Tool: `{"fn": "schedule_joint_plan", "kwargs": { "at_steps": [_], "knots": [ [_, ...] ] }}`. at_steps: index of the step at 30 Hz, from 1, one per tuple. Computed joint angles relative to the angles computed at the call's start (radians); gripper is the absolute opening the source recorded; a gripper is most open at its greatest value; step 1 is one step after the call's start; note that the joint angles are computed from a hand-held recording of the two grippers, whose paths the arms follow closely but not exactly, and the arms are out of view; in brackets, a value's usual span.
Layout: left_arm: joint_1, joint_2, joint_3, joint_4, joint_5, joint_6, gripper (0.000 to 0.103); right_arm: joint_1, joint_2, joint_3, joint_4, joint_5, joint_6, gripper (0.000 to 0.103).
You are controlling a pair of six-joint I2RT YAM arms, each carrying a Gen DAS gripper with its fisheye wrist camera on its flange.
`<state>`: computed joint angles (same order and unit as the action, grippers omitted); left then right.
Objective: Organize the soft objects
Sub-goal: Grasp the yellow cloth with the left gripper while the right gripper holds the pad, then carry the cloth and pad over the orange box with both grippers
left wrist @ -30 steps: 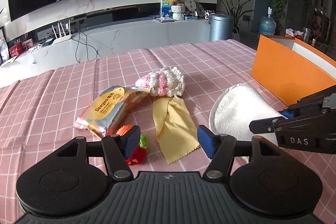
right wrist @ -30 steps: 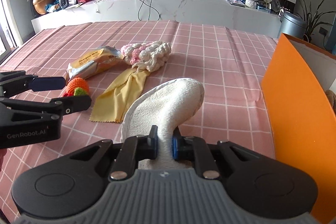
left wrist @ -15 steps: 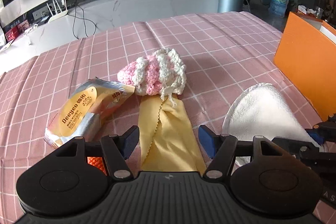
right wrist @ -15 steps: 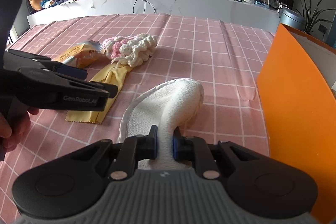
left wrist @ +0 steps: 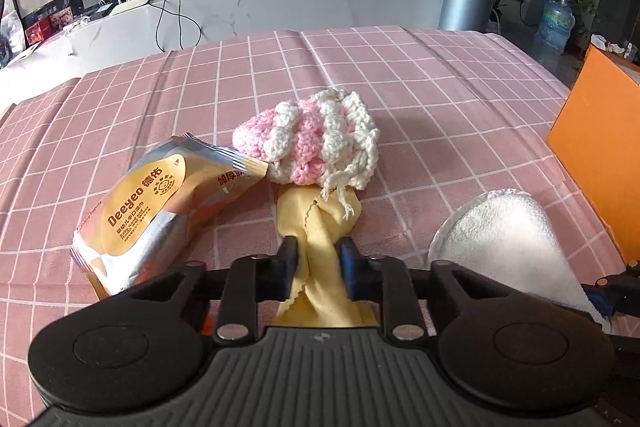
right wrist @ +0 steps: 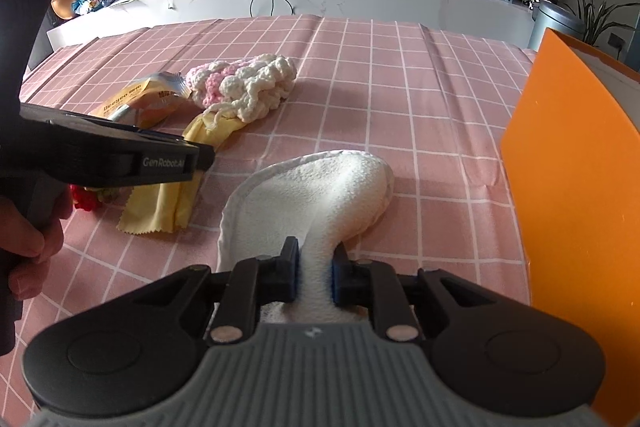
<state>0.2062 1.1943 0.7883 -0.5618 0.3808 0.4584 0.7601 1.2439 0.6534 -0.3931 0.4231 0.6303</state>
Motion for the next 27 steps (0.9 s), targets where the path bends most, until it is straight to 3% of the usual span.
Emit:
{"fn": "schedule_joint_plan", "kwargs": {
  "at_steps": [1, 7, 13, 27],
  "knots": [
    [0.007, 0.003, 0.008, -0.014, 0.008, 0.002, 0.004, 0.001, 0.001, 0.003, -0.003, 0.000, 0.001, 0.015],
    [0.054, -0.074, -0.012, -0.049, 0.058, 0.025, 0.003, 0.022, -0.019, 0.022, -0.039, 0.020, 0.012, 0.014],
    [0.164, -0.164, 0.015, -0.181, 0.168, 0.077, 0.003, 0.092, -0.097, 0.032, -0.115, 0.078, 0.057, 0.014],
    [0.538, -0.236, 0.239, -0.717, 0.504, 0.439, 0.003, 0.369, -0.294, 0.169, -0.471, 0.314, 0.213, 0.014]
  ]
}}
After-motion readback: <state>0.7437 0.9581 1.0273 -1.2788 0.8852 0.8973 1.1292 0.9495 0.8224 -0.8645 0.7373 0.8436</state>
